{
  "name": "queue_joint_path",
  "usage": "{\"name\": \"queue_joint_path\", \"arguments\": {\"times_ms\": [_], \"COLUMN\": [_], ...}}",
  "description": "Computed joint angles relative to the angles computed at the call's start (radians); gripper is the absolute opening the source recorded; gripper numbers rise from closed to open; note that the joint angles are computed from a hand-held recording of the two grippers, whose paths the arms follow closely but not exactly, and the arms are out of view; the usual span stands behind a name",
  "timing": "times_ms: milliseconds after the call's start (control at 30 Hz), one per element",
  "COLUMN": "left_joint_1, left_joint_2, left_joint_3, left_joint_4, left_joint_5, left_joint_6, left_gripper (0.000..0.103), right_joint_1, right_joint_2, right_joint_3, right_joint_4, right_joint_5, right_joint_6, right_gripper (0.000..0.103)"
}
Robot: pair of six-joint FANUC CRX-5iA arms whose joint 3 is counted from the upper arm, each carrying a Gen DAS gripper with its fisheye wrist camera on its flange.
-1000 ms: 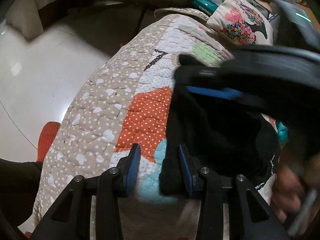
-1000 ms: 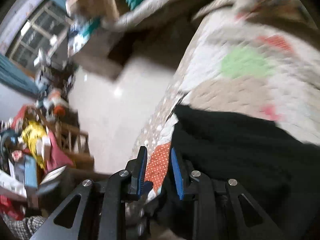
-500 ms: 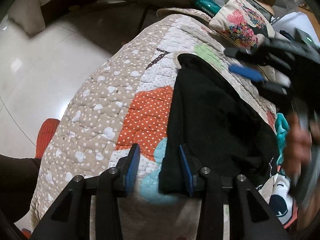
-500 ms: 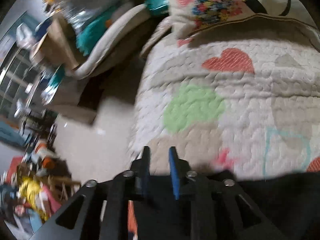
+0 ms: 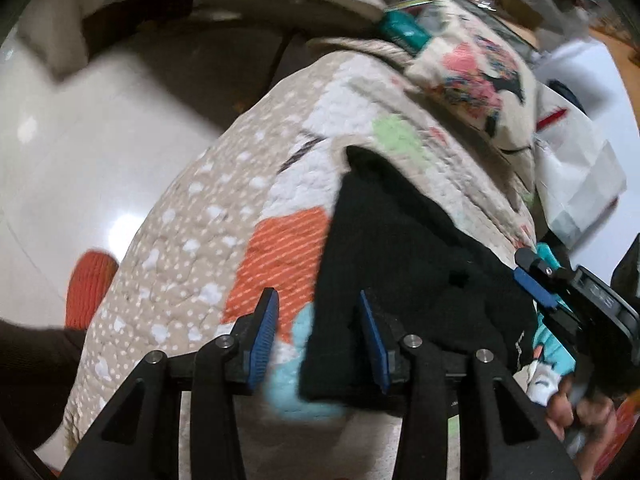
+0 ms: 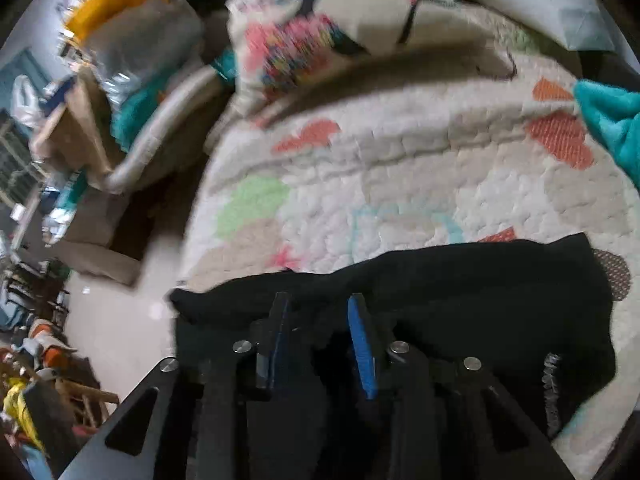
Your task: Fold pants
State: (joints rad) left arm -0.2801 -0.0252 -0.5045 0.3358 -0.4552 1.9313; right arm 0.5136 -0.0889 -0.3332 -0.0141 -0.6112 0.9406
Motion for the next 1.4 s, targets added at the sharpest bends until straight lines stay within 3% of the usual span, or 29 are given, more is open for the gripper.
{"name": "queue_joint_path", "arguments": {"times_ms": [67,167,233,333,400,433,500,567,600,700,767,833,867,900,967,1033,1100,1267,1400], "left_joint_1": [-0.023,-0.037,-0.043,-0.029,-0.01,0.006,0.026,0.038,0.044,0.026,0.002,-0.043,-0.056,-0.055,-0.02,-0.01,-0.016,-0.065,-0.139], "left_joint_2": [0.025,0.078,0.08,0.082,0.082,0.074,0.058,0.047,0.032,-0.038,-0.047,-0.02,0.016,0.04,0.032,0.021,0.002,0.049,0.208], "left_joint_3": [0.047,0.096,0.109,0.106,0.098,0.08,0.041,0.017,0.006,-0.004,0.019,0.09,0.132,0.145,0.076,0.068,0.092,0.225,0.412], "left_joint_4": [-0.075,-0.115,-0.141,-0.106,-0.042,0.009,0.092,0.144,0.152,0.055,-0.014,-0.165,-0.21,-0.202,-0.065,-0.034,-0.051,-0.068,-0.009], "left_joint_5": [-0.038,-0.122,-0.135,-0.161,-0.187,-0.198,-0.209,-0.218,-0.221,-0.164,-0.145,-0.162,-0.212,-0.247,-0.227,-0.231,-0.221,-0.231,-0.262], "left_joint_6": [0.03,0.046,0.036,-0.021,-0.098,-0.15,-0.218,-0.239,-0.236,-0.149,-0.109,-0.017,-0.008,-0.016,-0.083,-0.102,-0.123,-0.28,-0.481], "left_gripper": [0.042,0.044,0.046,0.047,0.047,0.047,0.047,0.047,0.047,0.045,0.045,0.047,0.047,0.047,0.047,0.047,0.047,0.053,0.057], "right_joint_1": [0.018,0.076,0.127,0.149,0.176,0.171,0.141,0.102,0.078,0.063,0.098,0.114,0.119,0.13,0.116,0.1,0.097,0.107,0.059], "right_joint_2": [-0.018,-0.002,0.008,-0.024,-0.049,-0.067,-0.111,-0.177,-0.187,-0.138,-0.1,-0.062,-0.04,-0.036,-0.059,-0.086,-0.156,-0.359,-0.463], "right_joint_3": [0.0,-0.012,-0.055,-0.133,-0.193,-0.207,-0.216,-0.223,-0.198,-0.121,-0.11,-0.092,-0.081,-0.087,-0.102,-0.108,-0.163,-0.384,-0.471], "right_joint_4": [-0.078,-0.066,0.081,0.232,0.441,0.468,0.433,0.299,0.176,-0.036,-0.002,-0.013,-0.01,0.02,0.007,-0.014,0.014,0.371,0.413], "right_joint_5": [-0.021,-0.091,-0.14,-0.135,-0.211,-0.227,-0.209,-0.103,-0.067,-0.04,-0.065,-0.113,-0.147,-0.169,-0.172,-0.179,-0.135,-0.088,-0.117], "right_joint_6": [0.095,0.114,-0.017,-0.157,-0.341,-0.379,-0.381,-0.289,-0.188,-0.003,-0.009,0.021,0.023,-0.009,-0.032,-0.035,-0.11,-0.58,-0.789], "right_gripper": [0.034,0.034,0.034,0.042,0.042,0.042,0.042,0.043,0.044,0.054,0.054,0.053,0.042,0.04,0.038,0.041,0.049,0.053,0.053]}}
